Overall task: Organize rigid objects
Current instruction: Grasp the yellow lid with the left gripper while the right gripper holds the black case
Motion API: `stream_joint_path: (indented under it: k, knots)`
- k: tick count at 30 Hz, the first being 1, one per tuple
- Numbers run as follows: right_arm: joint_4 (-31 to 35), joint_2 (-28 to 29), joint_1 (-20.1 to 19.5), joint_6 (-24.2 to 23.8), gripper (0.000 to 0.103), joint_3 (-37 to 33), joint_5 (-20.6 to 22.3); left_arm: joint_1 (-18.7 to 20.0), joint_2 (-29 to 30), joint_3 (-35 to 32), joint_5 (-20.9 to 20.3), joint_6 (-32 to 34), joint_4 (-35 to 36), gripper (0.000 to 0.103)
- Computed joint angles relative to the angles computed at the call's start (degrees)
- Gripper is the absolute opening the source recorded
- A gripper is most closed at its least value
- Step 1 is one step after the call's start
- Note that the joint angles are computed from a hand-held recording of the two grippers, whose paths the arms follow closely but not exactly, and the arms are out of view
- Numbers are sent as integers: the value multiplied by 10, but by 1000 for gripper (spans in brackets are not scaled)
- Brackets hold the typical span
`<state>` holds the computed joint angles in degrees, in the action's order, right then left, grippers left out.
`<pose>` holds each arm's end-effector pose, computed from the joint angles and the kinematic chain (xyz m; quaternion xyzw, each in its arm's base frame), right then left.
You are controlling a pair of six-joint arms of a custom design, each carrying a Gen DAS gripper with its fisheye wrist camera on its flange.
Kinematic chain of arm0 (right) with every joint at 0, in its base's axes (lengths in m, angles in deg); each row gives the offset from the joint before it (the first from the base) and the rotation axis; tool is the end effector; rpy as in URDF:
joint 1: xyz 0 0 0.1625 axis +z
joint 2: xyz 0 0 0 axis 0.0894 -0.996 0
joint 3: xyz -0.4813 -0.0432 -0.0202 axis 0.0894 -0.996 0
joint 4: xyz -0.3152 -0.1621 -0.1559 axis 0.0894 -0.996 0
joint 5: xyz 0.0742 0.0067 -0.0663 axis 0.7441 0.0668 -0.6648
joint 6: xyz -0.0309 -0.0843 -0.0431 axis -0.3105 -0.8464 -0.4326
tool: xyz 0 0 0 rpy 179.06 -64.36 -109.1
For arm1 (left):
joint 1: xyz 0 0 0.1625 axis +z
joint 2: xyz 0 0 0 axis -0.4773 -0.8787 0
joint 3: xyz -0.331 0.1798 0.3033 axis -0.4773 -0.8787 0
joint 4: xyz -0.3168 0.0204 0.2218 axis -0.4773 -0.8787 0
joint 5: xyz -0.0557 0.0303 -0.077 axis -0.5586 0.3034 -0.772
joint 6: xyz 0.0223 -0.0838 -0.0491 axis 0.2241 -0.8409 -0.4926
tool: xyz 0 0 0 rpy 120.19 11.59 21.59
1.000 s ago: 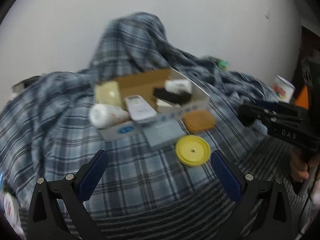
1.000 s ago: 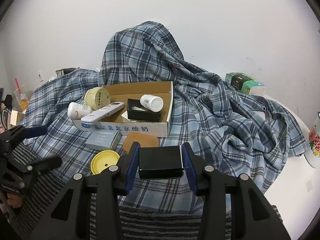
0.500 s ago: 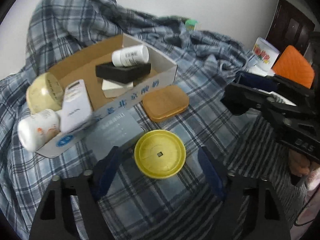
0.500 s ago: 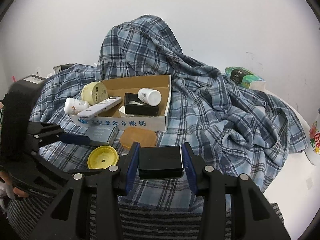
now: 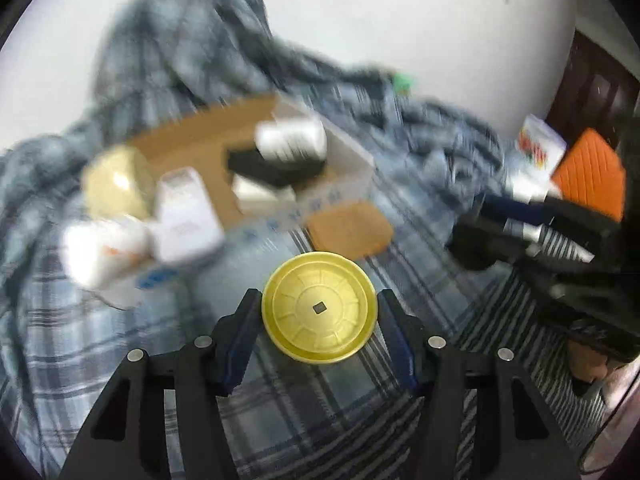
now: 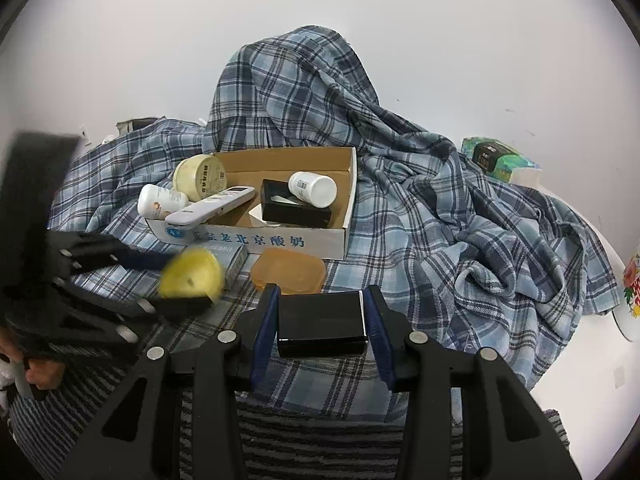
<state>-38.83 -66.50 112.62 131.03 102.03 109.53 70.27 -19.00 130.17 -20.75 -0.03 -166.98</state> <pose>0.2124 -0.2925 0.1689 0.0395 -0.8377 0.4260 0.3394 -0.2395 -0.4348 0.1382 0.5041 0.8474 -0.0904 0.1397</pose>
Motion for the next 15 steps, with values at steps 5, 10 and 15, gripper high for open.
stream_joint_path:
  k: [5, 10, 15]
  knots:
    - [-12, 2, 6, -16, 42, 2, 3, -12, -22, 72, 23, 20, -203, 61]
    - [-37, -3, 15, -34, 42, 9, 8, -23, -17, 100, 33, 42, -292, 61]
    - [-34, 0, 15, -36, 42, 6, 8, -31, -9, 109, 38, 57, -323, 61]
